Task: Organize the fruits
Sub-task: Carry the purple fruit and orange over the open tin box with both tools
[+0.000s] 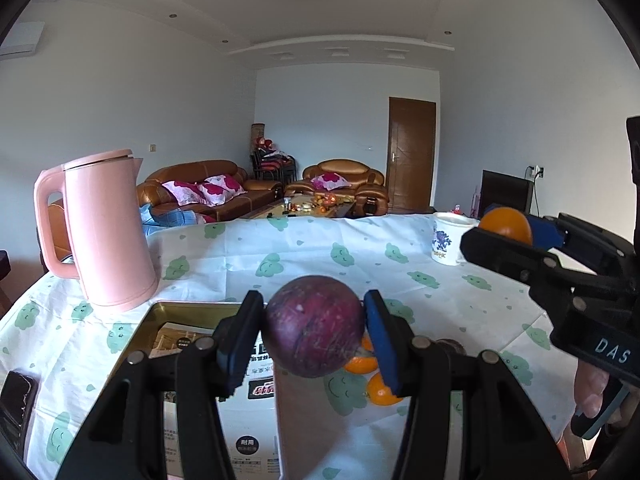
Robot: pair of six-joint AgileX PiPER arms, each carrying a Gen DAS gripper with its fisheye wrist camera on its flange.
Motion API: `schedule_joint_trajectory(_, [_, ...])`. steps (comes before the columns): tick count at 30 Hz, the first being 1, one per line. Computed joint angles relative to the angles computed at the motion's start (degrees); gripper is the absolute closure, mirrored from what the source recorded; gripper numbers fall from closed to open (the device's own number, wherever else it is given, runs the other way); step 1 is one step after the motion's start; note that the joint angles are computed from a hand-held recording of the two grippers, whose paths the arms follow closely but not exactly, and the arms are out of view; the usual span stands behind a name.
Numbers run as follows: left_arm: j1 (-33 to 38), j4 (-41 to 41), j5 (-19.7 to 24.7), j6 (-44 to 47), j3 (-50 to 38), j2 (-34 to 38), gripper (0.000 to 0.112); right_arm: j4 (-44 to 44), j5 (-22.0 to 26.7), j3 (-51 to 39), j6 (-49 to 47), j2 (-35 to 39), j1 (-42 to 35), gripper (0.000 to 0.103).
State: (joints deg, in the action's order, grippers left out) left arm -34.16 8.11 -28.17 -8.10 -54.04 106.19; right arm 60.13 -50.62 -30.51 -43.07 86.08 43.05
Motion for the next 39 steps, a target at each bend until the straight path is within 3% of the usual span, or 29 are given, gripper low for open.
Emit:
schedule_joint_trajectory(23, [6.71,1.45,3.7,-2.14,-2.86,2.07,0.059,-7.45,10.51,-11.2,0.8,6.69,-6.49,0.059])
schedule_joint_trajectory(39, [9.73,1.73,8.48,-2.43,-6.95,5.62,0.059,-9.18,17.76,-20.58,0.95,15.57,-8.56,0.059])
